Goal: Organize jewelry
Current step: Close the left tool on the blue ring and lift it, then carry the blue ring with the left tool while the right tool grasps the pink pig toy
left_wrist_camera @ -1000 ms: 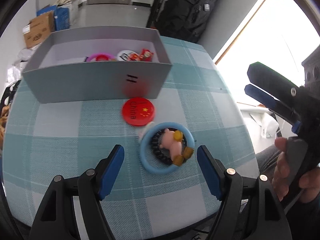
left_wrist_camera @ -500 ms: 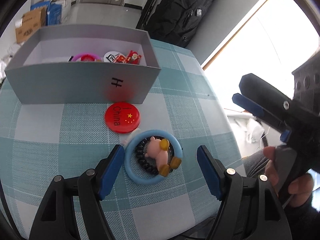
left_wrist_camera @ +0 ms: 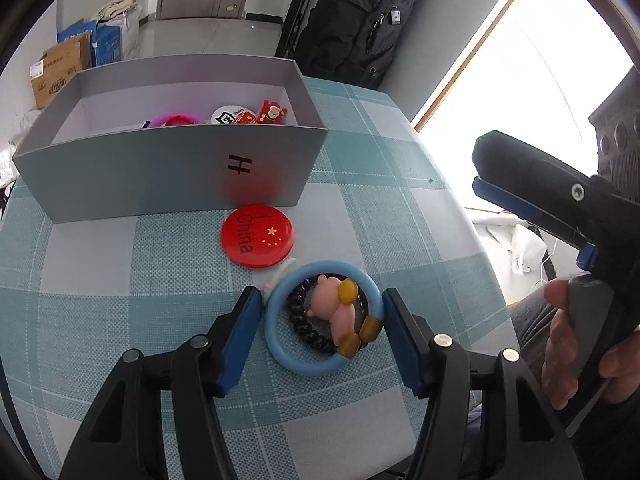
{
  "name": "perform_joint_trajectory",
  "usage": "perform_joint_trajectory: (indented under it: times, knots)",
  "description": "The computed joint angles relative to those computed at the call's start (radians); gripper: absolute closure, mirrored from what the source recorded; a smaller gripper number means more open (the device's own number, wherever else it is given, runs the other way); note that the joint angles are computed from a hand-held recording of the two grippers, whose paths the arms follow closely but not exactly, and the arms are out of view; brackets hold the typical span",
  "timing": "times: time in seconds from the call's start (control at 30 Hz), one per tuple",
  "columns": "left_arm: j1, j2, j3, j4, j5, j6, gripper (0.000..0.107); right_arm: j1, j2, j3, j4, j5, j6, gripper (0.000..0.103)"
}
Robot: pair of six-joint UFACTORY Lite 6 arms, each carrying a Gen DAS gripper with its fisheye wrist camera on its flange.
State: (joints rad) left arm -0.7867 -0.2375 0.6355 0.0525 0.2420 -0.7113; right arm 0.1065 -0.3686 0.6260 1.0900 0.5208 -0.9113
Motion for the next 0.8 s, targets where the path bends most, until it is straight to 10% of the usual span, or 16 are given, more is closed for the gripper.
perform_joint_trajectory:
  times: [0.37, 0.8]
  knots:
    - [0.107, -0.141, -0.065, -0.443, 0.006, 0.428, 0.051, -0.019, 0.019, 0.0, -0.03, 0.014, 0.036, 0.0]
    - [0.298, -0.612, -0.181, -0.301, 0.155, 0.258, 0.051, 0.127, -0.049, -0.063, -0.178, -0.04, 0.169, 0.003]
